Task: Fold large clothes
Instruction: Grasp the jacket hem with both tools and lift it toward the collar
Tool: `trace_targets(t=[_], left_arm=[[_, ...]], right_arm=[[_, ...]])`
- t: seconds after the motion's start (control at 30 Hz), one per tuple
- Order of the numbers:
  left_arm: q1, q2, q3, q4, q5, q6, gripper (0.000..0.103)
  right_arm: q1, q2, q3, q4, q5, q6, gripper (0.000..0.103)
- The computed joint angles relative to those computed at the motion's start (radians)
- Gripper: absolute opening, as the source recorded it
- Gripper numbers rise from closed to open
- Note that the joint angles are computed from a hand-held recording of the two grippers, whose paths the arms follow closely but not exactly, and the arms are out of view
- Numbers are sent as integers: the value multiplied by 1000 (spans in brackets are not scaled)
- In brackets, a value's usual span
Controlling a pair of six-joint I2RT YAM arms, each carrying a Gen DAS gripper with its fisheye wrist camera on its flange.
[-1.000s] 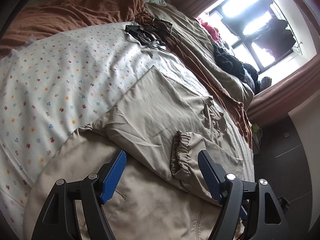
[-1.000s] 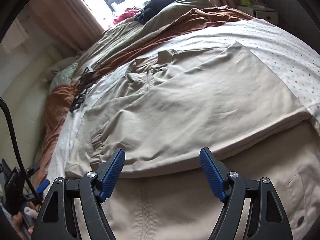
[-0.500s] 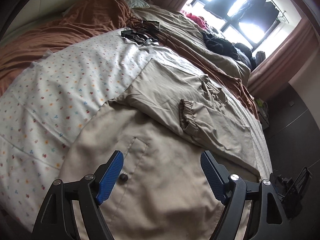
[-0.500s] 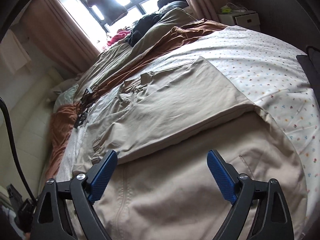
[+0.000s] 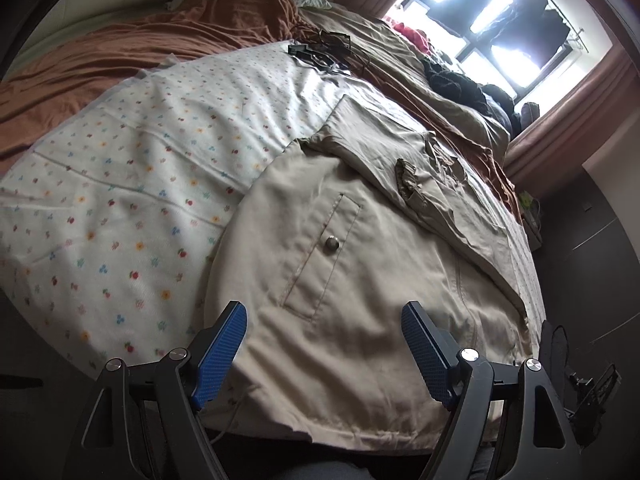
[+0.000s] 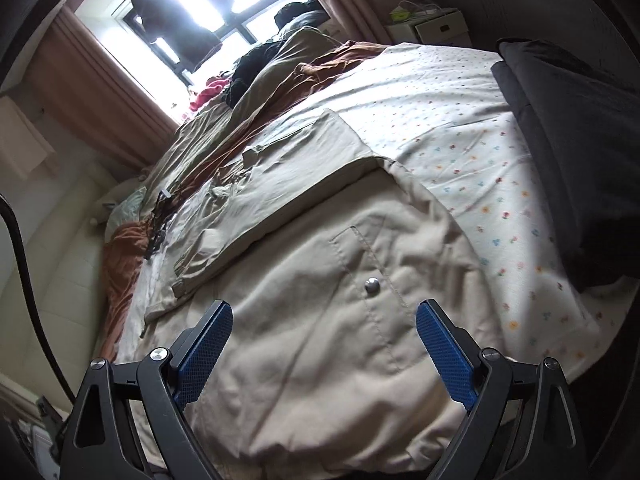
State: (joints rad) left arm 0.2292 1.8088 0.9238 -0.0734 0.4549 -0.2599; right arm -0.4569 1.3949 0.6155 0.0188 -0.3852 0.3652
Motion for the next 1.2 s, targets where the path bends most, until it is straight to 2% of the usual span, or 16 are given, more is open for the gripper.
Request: trace_targets(t=[0.27,0.43,0.57,0.67,0.7,0.73,0.8,0.93,1.03,1.2], left_arm=[[81,-132,-202,37,41,83,81],[158,-187,-288,43,86,145,80],[225,-174,-327,54,121,186,80],[269,-132,-330,61,149,216,73],[280,-117,-327,60,157,218,66],[288,-102,-326,65,166,216,59],[300,-70,-318,72,187,214,55],[297,-19,-307,129,243,184,55],[272,24,-287,182,248,146,54],[224,133,-204,210,256,88,54]], right_arm=[[-261,-165,-162,-81,-149,-161,93],[-476,-185,-197,-158,-284,-317,93],[-607,-107,-193,-199,-359,-445,93],[-679,-10,-185,-196,-403,-510,92],[-693,27,-177,-195,-424,-523,90],[-698,62,-169,-193,-443,-529,86],[-690,113,-163,-169,-468,-518,84],[-625,200,-149,-88,-496,-455,78],[-553,274,-137,2,-488,-378,78],[-451,377,-121,141,-460,-275,78]])
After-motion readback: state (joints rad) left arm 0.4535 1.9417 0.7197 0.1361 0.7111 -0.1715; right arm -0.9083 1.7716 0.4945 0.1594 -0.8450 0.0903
